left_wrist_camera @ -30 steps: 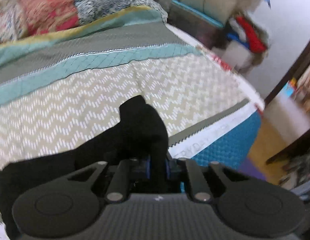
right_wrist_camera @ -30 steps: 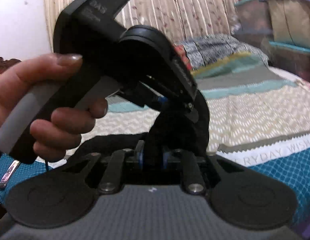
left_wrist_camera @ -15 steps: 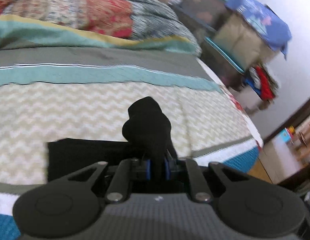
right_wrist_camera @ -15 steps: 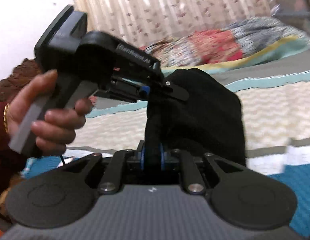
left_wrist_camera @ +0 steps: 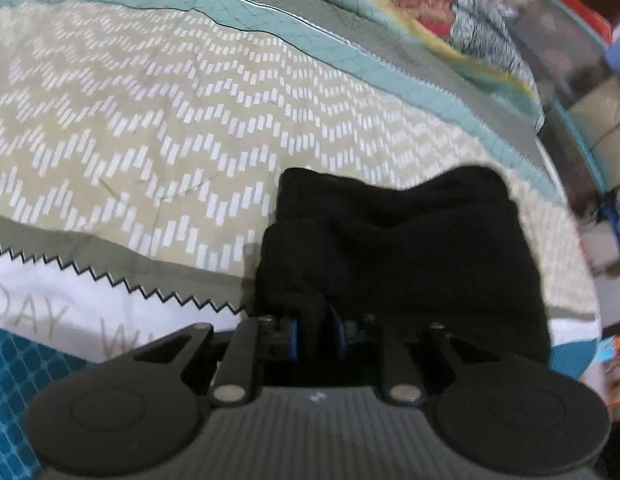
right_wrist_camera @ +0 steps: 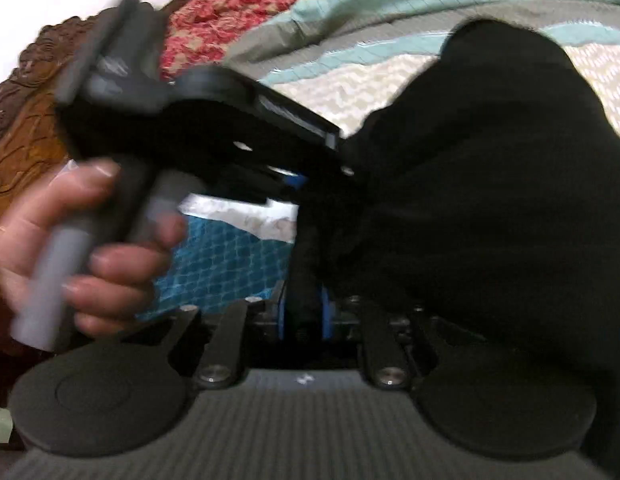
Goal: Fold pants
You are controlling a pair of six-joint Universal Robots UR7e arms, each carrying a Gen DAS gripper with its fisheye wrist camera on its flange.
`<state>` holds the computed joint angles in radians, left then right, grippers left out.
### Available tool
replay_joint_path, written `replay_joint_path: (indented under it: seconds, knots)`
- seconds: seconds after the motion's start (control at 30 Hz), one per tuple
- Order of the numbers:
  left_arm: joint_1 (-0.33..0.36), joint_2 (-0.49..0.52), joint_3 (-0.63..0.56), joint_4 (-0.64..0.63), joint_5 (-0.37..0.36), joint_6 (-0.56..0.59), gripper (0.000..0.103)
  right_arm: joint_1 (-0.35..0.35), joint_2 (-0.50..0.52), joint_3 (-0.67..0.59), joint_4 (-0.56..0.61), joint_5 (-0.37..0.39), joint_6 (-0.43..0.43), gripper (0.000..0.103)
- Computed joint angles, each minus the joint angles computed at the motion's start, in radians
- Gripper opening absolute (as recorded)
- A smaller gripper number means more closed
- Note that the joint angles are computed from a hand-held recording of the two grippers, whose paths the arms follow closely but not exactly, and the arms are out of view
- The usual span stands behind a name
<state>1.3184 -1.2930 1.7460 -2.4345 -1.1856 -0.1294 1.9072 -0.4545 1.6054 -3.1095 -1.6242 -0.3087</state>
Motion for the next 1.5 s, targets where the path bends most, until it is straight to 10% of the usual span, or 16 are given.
replay_joint_path:
  seconds: [0.17,0.47,0.7,0.87,1.5]
  knots:
    - [-0.045,-0.031,0.029,-0.024,0.100,0.052,0.042,-0.015,-0.129,0.157,-0.099,0.128,-0.021,0.048]
    - [-0.076,-0.169,0.159,-0.098,0.068,0.061,0.054,-0.055,-0.228,0.298,-0.415,0.002,0.095,0.038]
    - [-0.127,-0.180,0.247,-0.092,0.238,0.095,0.055,-0.058,-0.185,0.268,-0.391,-0.031,0.108,0.034]
    - [-0.119,-0.180,0.267,-0.111,0.249,0.073,0.061,-0.049,-0.166,0.251,-0.334,-0.138,0.112,0.033]
    - [-0.157,-0.186,0.280,-0.096,0.337,0.056,0.076,-0.043,-0.180,0.297,-0.430,-0.126,0.139,0.043]
